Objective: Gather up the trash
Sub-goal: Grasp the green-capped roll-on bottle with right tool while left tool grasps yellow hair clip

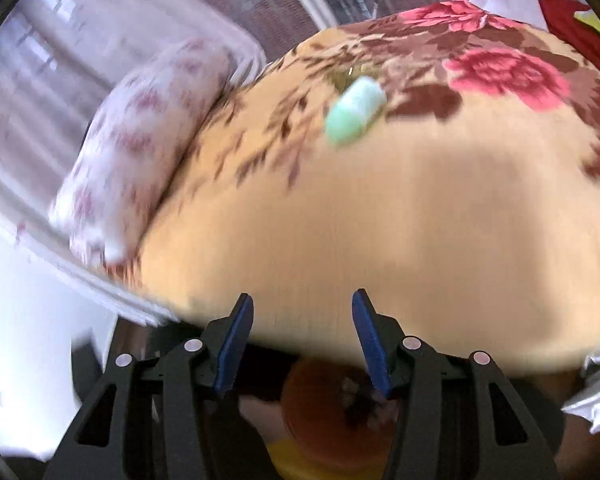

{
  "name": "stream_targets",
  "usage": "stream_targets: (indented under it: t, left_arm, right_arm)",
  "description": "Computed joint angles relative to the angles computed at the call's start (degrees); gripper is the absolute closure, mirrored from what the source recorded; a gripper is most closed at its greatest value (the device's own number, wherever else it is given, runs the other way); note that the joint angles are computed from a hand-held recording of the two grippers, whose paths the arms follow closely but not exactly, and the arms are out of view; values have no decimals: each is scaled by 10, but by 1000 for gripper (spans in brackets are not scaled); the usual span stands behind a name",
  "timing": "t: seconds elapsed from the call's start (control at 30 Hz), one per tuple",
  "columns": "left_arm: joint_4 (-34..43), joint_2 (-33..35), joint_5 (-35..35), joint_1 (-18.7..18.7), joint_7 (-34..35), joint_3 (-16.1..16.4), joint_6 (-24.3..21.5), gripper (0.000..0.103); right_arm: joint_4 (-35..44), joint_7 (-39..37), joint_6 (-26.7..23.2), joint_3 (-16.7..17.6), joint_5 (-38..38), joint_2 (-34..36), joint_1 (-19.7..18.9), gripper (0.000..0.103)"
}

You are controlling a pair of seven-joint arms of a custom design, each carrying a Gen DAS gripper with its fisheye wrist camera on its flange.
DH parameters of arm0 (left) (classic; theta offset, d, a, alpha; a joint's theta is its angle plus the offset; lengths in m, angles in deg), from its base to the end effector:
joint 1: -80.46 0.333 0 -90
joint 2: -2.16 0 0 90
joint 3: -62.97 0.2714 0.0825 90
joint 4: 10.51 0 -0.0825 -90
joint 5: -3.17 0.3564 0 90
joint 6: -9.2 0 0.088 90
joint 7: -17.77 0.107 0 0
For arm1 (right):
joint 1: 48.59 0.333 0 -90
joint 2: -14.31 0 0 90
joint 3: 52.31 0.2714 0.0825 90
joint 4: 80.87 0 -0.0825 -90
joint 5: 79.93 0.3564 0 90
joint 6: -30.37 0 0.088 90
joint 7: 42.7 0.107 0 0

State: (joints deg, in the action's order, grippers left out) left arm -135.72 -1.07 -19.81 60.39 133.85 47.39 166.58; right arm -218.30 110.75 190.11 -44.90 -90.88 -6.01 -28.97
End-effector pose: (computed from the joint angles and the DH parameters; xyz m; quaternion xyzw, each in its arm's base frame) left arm 0.4514 -0.3064 0.4500 -0.3737 0.8699 -0.3062 0.0996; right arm 0.4177 0.2273 0.5055 -0.4853 0.7929 -0.0839 0.3589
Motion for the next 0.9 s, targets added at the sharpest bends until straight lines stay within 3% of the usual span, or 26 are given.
stream_targets:
  t: [0.1, 0.23, 0.47, 0.53, 0.67, 0.8, 0.9]
  left_arm:
    - [22, 5, -71, 1, 43, 10, -14, 24]
    - [47, 20, -105, 9, 54, 11, -17, 23]
    - [54, 28, -146, 25, 69, 14, -5, 23]
    - [59, 32, -161, 29, 75, 15, -12, 23]
    - [58, 35, -149, 34, 61, 14, -16, 23]
    - [42, 28, -139, 34, 55, 12, 5, 23]
    - [42, 30, -132, 34, 45, 13, -2, 23]
  right_arm:
    - [77, -41, 2, -44, 40, 73, -11, 50]
    - [215, -55, -33, -64, 90, 199, -47, 46]
    - [381, -20, -125, -62, 104, 337, -76, 44]
    - [429, -14, -149, -60, 99, 370, -77, 37]
    - [564, -8, -236, -63, 80, 461, -76, 42]
    - [591, 19, -264, -73, 63, 482, -67, 54]
    - [531, 9, -210, -66, 68, 451, -75, 55]
